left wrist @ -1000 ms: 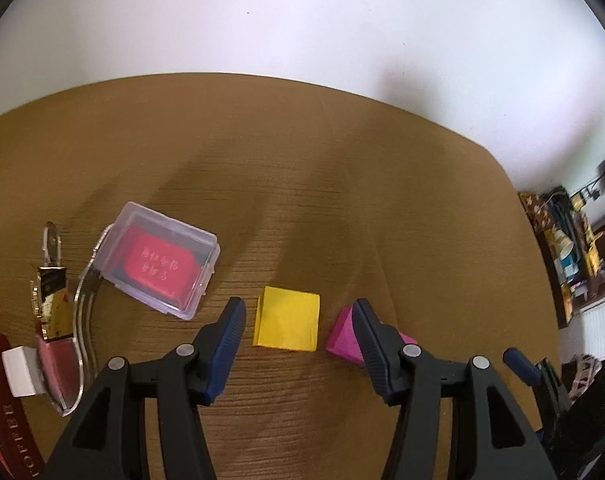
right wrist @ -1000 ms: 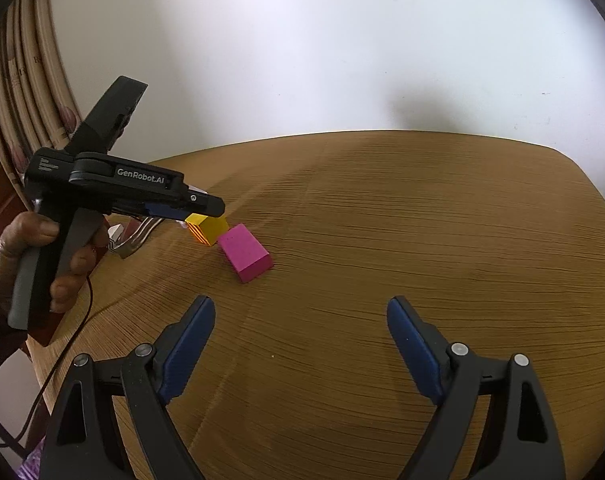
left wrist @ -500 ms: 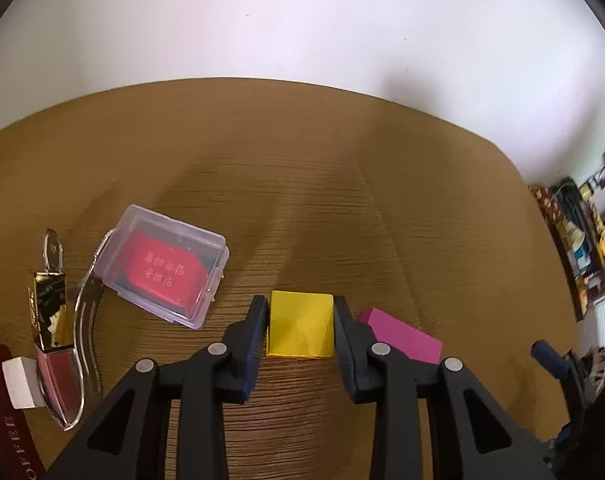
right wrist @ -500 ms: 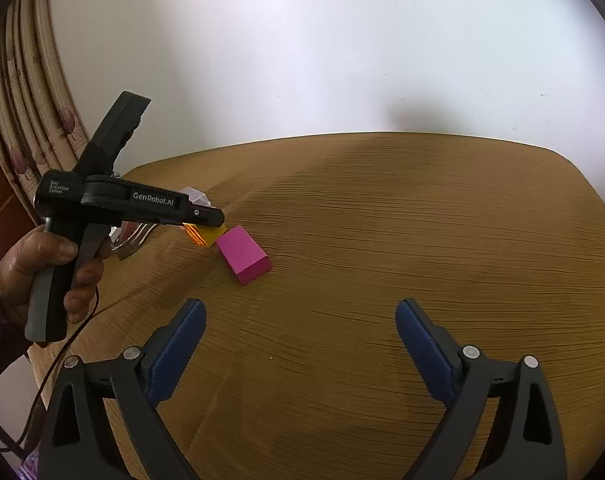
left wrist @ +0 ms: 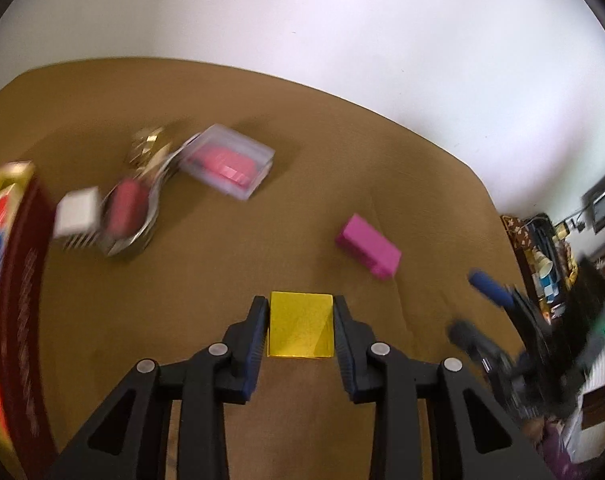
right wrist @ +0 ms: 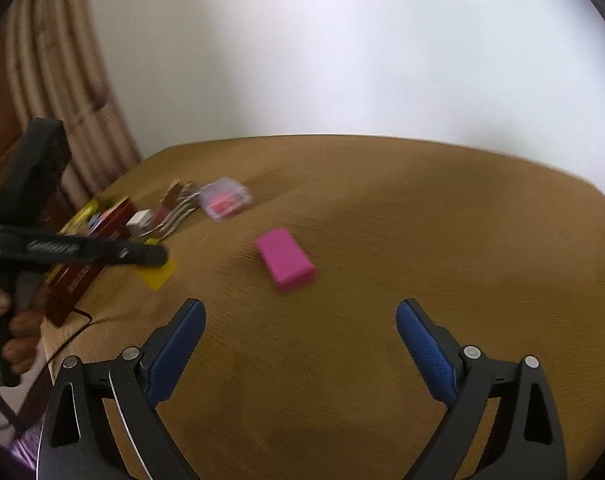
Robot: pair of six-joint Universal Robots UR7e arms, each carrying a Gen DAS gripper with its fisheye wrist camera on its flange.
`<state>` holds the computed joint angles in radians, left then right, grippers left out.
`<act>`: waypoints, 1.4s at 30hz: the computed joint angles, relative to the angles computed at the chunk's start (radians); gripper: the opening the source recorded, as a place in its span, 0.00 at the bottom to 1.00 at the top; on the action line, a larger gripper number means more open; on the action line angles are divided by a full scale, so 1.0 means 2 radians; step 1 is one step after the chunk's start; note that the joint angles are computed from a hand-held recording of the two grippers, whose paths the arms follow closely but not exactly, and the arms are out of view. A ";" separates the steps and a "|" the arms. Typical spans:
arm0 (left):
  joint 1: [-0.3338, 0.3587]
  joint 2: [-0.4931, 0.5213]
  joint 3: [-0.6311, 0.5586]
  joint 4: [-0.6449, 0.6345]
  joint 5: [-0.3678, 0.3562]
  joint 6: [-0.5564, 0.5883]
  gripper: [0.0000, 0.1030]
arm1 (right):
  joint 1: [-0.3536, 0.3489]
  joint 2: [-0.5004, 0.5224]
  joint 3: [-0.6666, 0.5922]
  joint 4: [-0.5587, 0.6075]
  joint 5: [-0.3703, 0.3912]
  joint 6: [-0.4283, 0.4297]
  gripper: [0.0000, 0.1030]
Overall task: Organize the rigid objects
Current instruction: 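Carry the yellow cube to the tin while the right grasps the pink block, then release the yellow cube and pink block into the tin with both grippers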
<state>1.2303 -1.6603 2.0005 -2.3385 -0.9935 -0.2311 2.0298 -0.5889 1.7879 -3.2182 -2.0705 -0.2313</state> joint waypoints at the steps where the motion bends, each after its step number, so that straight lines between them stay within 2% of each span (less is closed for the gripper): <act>1: -0.002 -0.013 0.006 0.008 -0.001 -0.009 0.31 | 0.001 0.008 -0.014 0.012 0.003 -0.014 0.93; 3: -0.005 -0.037 0.018 0.022 -0.003 -0.028 0.31 | 0.001 0.027 -0.050 0.047 -0.009 -0.037 0.93; 5: -0.012 -0.065 0.028 0.035 0.002 -0.044 0.31 | -0.004 0.040 -0.077 0.080 -0.004 -0.047 0.91; 9: -0.029 -0.126 0.033 0.075 0.028 -0.072 0.31 | -0.004 0.072 -0.133 0.130 -0.035 -0.061 0.89; 11: -0.035 -0.158 0.028 0.103 0.044 -0.095 0.31 | -0.002 0.079 -0.149 0.153 -0.045 -0.067 0.86; 12: -0.038 -0.170 0.025 0.116 0.052 -0.105 0.31 | -0.003 0.085 -0.163 0.173 -0.050 -0.065 0.76; 13: -0.040 -0.185 0.021 0.135 0.063 -0.118 0.31 | -0.004 0.087 -0.168 0.189 -0.062 -0.064 0.61; 14: -0.041 -0.196 0.016 0.148 0.071 -0.128 0.31 | -0.005 0.092 -0.181 0.220 -0.072 -0.054 0.53; 17: -0.039 -0.223 -0.008 0.198 0.114 -0.153 0.31 | -0.007 0.092 -0.191 0.254 -0.068 -0.038 0.45; 18: -0.030 -0.233 -0.023 0.216 0.121 -0.147 0.31 | -0.005 0.093 -0.195 0.262 -0.071 -0.038 0.39; 19: -0.023 -0.233 -0.030 0.220 0.130 -0.144 0.31 | -0.004 0.094 -0.198 0.269 -0.072 -0.036 0.31; 20: -0.012 -0.230 -0.036 0.212 0.134 -0.132 0.31 | -0.002 0.098 -0.204 0.277 -0.077 -0.033 0.27; 23: 0.008 -0.225 -0.047 0.213 0.155 -0.107 0.31 | 0.005 0.102 -0.214 0.296 -0.086 -0.021 0.26; 24: 0.028 -0.216 -0.047 0.191 0.151 -0.076 0.31 | 0.006 0.101 -0.215 0.302 -0.081 -0.013 0.26; 26: 0.055 -0.201 -0.051 0.165 0.157 -0.049 0.31 | 0.010 0.099 -0.215 0.305 -0.084 0.001 0.26; 28: 0.085 -0.186 -0.054 0.134 0.133 -0.024 0.31 | 0.014 0.095 -0.215 0.309 -0.071 0.017 0.26; 31: 0.111 -0.172 -0.054 0.107 0.126 -0.003 0.31 | 0.024 0.086 -0.212 0.312 -0.051 0.038 0.26; 35: 0.127 -0.157 -0.044 0.076 0.132 0.011 0.31 | 0.041 0.082 -0.217 0.316 -0.022 0.052 0.26; 37: 0.143 -0.151 -0.043 0.060 0.113 0.023 0.31 | 0.053 0.090 -0.232 0.322 -0.006 0.054 0.26; 42: 0.142 -0.148 -0.032 0.037 0.124 0.044 0.32 | 0.082 0.126 -0.292 0.348 0.051 0.065 0.26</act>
